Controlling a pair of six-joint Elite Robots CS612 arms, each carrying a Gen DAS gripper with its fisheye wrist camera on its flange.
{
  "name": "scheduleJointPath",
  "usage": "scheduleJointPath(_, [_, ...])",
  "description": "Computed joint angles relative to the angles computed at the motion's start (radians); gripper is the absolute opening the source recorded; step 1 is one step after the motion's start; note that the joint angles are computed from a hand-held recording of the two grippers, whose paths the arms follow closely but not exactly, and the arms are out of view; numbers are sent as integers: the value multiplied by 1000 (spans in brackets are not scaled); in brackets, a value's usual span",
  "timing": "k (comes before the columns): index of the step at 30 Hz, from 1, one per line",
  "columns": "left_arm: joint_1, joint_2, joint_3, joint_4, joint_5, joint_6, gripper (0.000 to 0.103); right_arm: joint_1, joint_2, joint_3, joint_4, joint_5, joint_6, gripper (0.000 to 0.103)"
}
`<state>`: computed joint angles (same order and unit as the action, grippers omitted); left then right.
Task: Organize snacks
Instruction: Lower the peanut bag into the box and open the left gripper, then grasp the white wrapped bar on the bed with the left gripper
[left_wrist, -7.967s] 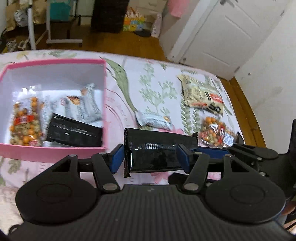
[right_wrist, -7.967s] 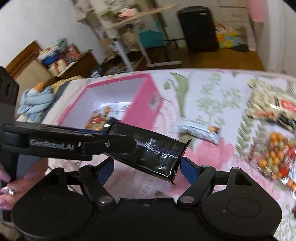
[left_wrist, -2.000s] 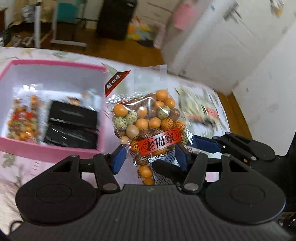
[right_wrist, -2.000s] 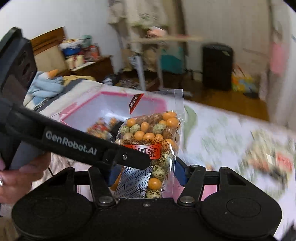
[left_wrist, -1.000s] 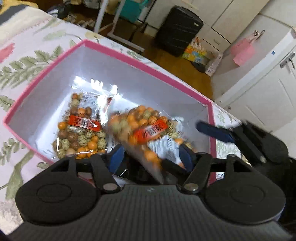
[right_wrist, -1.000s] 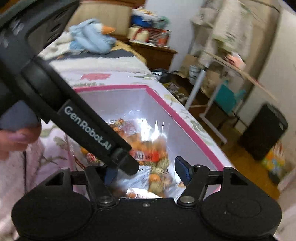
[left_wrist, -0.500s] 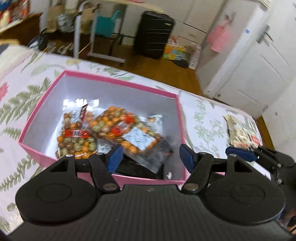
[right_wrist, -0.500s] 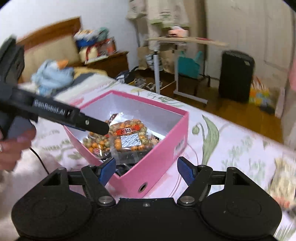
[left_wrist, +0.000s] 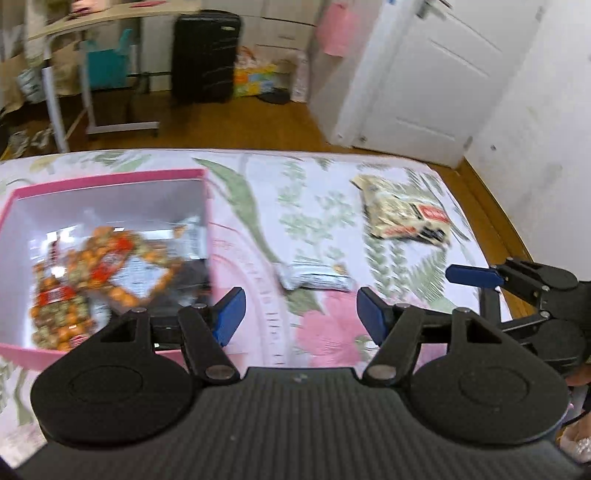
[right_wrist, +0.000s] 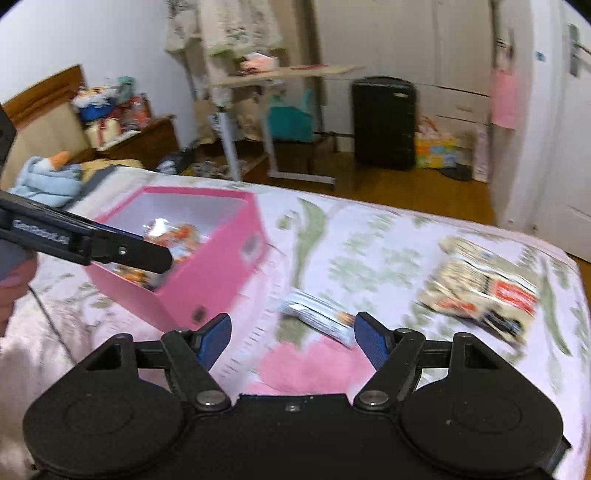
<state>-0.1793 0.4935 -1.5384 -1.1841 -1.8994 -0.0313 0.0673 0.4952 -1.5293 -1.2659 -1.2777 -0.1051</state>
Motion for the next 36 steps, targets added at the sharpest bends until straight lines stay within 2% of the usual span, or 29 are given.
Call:
scheduleJointPath(4, [-28,2,31,4,5,0,65,-22,22,-16,6,14,22,78])
scheduleJointPath(9, [-61,17,84,-75,59,-59,65,-38,59,7,-46,66,48,78])
scheduleJointPath(13, [-86,22,145,-132,167,-78,64,-40,79,56,-100,84,65,78])
scheduleJointPath(16, [-96,18,190,-123,220,-103,63,-41,87,101,-136,104,100,78])
scheduleJointPath(18, [-93,13,213,-102,206,-133,62,-38,85,135,-142,107,137,79])
scheduleJointPath(21, [-77,-1,244,-55,95,-163,60,-34,94,146,-189,141,153,75])
scheduleJointPath(25, [-91,21,206,-73,158,-141,60,-24,89,152,-188,148,195,75])
scheduleJointPath(27, [-87,22,202,-64,138,-143,60,-19,93,145,-188,139,206,75])
scheduleJointPath(31, [-77,23,188,-44,80,-134,60,-7,94,129,-176,86,138,75])
scheduleJointPath(36, [-69,32,153,-18,35,-115,60,-1,96,95,-139,54,86,75])
